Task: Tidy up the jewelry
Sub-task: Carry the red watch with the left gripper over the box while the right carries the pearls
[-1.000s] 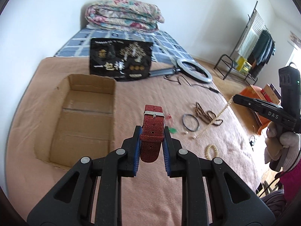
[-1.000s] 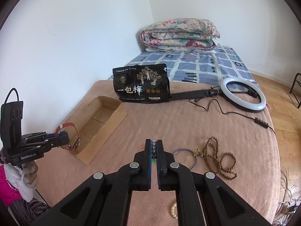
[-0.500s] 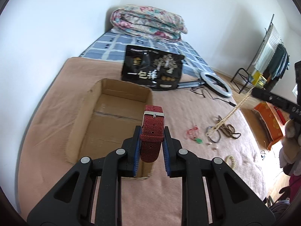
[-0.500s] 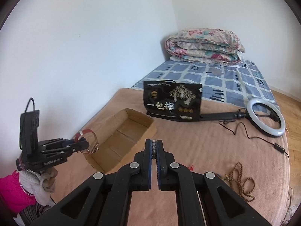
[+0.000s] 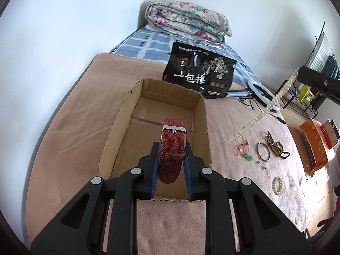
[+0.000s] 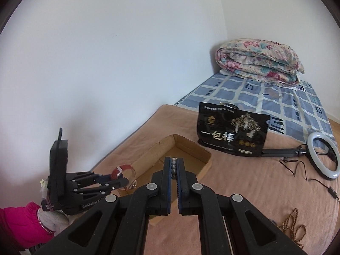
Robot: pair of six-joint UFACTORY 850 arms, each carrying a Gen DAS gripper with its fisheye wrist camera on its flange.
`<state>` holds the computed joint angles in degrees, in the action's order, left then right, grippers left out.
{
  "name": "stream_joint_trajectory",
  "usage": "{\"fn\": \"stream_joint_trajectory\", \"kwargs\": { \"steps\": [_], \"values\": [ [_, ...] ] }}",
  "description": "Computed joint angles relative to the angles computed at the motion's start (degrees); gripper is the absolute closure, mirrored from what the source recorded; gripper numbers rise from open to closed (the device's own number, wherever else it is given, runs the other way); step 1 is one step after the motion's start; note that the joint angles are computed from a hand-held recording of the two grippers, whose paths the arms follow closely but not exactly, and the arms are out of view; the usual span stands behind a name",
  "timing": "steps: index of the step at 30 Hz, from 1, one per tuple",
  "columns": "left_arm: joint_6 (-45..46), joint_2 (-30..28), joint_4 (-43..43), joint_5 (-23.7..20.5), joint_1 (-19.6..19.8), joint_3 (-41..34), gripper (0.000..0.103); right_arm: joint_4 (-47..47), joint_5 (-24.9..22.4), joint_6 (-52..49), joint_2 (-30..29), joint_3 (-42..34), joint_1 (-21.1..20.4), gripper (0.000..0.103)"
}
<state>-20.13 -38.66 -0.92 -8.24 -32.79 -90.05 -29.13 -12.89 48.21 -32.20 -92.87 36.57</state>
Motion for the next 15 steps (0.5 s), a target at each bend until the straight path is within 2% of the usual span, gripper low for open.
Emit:
{"fn": "stream_joint_trajectory", "kwargs": {
  "steps": [6, 15],
  "values": [
    [1.18, -0.61, -1.56, -0.49, 0.74, 0.02, 0.083, 8.27, -0.94, -8.79, -4.52, -5.95, 0.39, 0.102],
    [2.39, -1.70, -3.17, -1.76, 1.44, -0.38, 0.083, 13.82, -3.56, -14.01, -9.93, -12.03, 0.89, 0.102]
  ]
}}
